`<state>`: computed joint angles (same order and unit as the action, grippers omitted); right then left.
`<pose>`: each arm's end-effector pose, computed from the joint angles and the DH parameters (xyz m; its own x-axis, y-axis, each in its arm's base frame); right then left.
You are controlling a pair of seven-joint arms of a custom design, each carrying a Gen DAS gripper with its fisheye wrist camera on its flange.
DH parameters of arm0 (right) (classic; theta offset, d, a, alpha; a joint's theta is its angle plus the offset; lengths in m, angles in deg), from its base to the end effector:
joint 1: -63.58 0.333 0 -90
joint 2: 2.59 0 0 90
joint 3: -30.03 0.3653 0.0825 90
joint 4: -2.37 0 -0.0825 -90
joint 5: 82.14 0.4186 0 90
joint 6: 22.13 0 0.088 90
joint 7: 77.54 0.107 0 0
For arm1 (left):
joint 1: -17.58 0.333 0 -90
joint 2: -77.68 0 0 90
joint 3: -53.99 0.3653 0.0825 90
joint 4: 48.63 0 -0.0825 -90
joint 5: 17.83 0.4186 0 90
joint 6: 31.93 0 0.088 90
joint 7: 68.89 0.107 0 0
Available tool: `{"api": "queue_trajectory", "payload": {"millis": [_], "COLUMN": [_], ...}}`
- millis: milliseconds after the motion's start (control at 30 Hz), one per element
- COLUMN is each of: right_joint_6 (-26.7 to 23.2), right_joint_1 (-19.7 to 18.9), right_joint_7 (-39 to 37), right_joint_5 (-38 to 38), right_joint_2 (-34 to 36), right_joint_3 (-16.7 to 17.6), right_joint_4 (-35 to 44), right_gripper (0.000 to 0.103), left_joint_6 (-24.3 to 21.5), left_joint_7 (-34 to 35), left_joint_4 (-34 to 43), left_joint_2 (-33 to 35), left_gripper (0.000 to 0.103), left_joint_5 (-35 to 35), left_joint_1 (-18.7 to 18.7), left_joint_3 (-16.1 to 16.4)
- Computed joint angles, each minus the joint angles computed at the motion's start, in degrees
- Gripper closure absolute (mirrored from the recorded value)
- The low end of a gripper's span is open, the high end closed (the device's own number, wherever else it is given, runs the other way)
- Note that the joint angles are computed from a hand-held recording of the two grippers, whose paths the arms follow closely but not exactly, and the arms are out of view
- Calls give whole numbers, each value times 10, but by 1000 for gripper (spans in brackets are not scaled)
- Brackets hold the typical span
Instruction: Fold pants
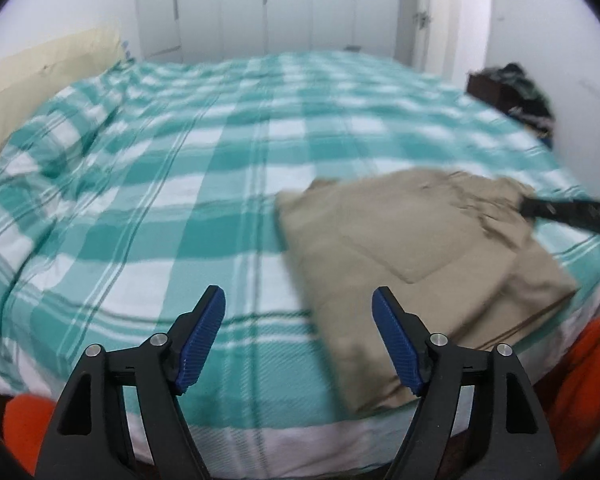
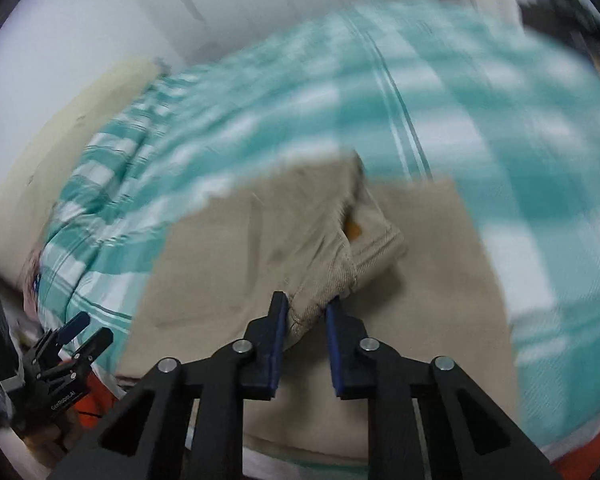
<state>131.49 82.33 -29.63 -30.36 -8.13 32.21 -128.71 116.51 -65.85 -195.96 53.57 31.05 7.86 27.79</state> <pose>0.5284 0.1762 0.4657 0.4443 -0.8281 -0.3418 -0.7976 -0.1919 -0.5719 0.3517 -0.2804 0.4531 0.2206 -0.9754 -0.0037 -0.6744 -0.1497 -0.7230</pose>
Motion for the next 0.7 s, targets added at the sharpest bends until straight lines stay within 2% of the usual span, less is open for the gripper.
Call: {"api": "queue_trajectory", "payload": {"millis": [33,100,167,200,267,300,400,433,467,567,700], "right_joint_6": [12,27,31,16,-19,-20,-26,-43,-74,-116,-125], "right_joint_1": [4,6,-4,-10,-24,-30,-44,-48,-54,-59,-63], "right_joint_7": [-29,-49,7,33,65,61,43,34,25,37,50], "right_joint_5": [19,17,-53,-76,-89,-81,-17,12,41,33,18], "right_joint_2": [-4,6,36,48,68,69,52,48,49,69,108], "right_joint_3": [0,1,6,6,4,5,5,1,-4,-2,9], "right_joint_4": [7,24,38,44,50,46,26,24,27,46,79], "right_gripper": [86,86,86,84,77,70,56,51,50,49,43], "left_joint_6": [3,-14,-26,-38,-36,-30,-6,-2,0,-8,-9], "left_joint_7": [5,71,103,105,86,81,85,82,79,75,75], "left_joint_4": [6,41,59,66,61,55,47,45,44,48,47], "left_joint_2": [7,65,103,118,115,110,105,105,105,108,105], "left_gripper": [17,16,20,21,21,21,21,21,21,21,21], "left_joint_5": [7,-14,-20,-18,-10,-10,-21,-25,-27,-20,-13], "left_joint_1": [1,-16,-30,-36,-47,-51,-55,-55,-54,-53,-55], "left_joint_3": [-2,6,14,15,25,31,46,46,47,40,41]}}
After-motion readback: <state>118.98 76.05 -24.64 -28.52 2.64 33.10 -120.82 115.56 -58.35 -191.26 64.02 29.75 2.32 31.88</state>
